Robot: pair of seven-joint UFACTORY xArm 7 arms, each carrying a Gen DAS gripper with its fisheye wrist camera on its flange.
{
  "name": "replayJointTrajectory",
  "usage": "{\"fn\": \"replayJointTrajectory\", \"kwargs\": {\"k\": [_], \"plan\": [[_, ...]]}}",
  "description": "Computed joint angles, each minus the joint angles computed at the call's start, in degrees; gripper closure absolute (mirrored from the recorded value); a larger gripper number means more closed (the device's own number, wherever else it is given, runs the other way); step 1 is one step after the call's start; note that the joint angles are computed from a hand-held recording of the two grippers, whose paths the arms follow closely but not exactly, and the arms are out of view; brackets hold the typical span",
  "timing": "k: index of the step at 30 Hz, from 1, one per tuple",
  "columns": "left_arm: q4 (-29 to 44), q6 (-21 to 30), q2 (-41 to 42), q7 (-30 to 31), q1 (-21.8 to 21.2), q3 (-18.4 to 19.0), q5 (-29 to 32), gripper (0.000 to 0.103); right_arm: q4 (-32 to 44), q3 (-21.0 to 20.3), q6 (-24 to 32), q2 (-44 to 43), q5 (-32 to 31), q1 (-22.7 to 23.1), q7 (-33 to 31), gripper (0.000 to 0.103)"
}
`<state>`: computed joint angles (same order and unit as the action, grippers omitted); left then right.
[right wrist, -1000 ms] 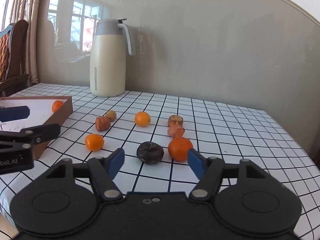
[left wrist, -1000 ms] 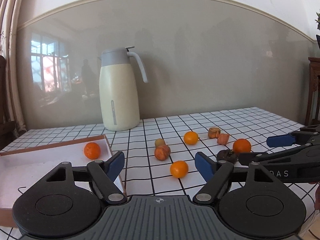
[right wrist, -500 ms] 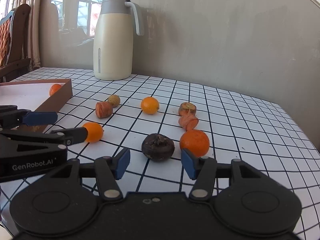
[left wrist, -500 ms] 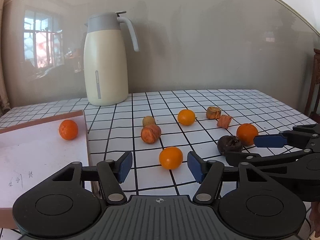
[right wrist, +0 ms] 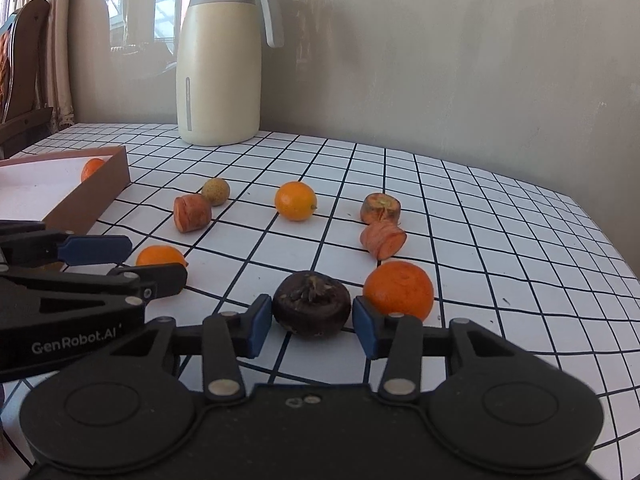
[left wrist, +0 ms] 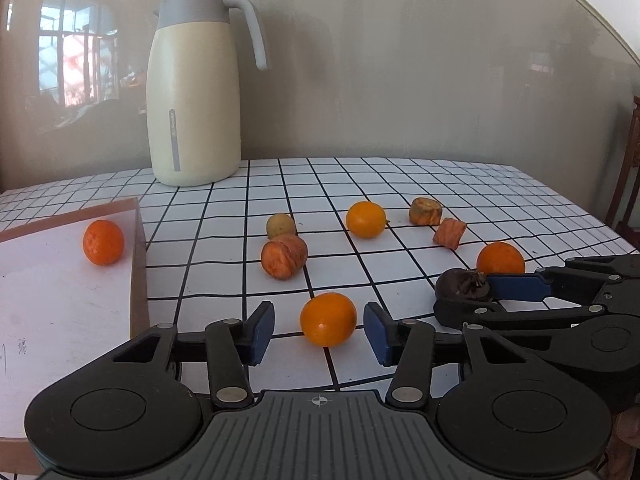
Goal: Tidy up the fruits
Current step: 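Grasp an orange with the left tool while the right tool grasps the mangosteen, then carry the orange and mangosteen in both tools over the tray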
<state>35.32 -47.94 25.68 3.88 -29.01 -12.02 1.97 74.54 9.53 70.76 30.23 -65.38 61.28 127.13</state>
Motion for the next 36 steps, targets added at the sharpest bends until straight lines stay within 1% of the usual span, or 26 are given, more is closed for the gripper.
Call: {"fn": "replayJointTrajectory", "kwargs": {"k": [3,7,8,9,10,12,16,23,29,36], "plan": [[0.7,1.6,0.1,0.1,-0.4,0.0,-0.7,0.058,0.0,-0.1,-0.3,0.0,0.1,-0.2,-0.3,0.067],[1.2,3.6,-0.1,0.6,-0.9,0.1,-1.2,0.059,-0.1,-0.2,-0.9,-0.1,0.2,-0.6,-0.1,0.066],[1.2,3.6,-0.1,0.7,-1.0,0.2,-1.4,0.06,-0.1,-0.2,-0.9,-0.1,0.2,-0.5,-0.2,0.068],[1.3,3.7,-0.1,1.3,-1.5,0.3,-2.0,0.062,0.1,-0.2,-0.7,0.0,0.3,-0.5,-0.3,0.068],[1.3,3.6,-0.1,1.9,-2.0,0.5,-2.5,0.069,0.1,-0.2,-0.9,0.0,0.1,-0.5,-0.2,0.069],[1.2,3.2,-0.1,3.3,-2.9,0.7,-3.7,0.071,-0.1,-0.3,-1.3,-0.1,-0.3,-0.5,0.2,0.069],[0.2,0.8,-0.2,2.4,-1.8,0.2,-2.5,0.071,0.3,-0.3,-0.4,0.0,-0.6,0.0,0.5,0.069],[-3.4,-3.0,-2.9,0.8,-0.1,-0.3,-0.3,0.071,2.7,-0.2,3.6,0.8,-1.1,1.9,-0.1,0.069],[-6.7,-4.9,-5.5,0.0,1.1,-0.2,0.8,0.071,4.0,0.0,7.1,0.9,-1.1,3.7,1.0,0.069],[-10.1,-7.2,-8.0,0.7,2.0,0.1,1.5,0.071,6.2,0.2,10.3,1.8,-1.4,5.5,1.4,0.069]]}}
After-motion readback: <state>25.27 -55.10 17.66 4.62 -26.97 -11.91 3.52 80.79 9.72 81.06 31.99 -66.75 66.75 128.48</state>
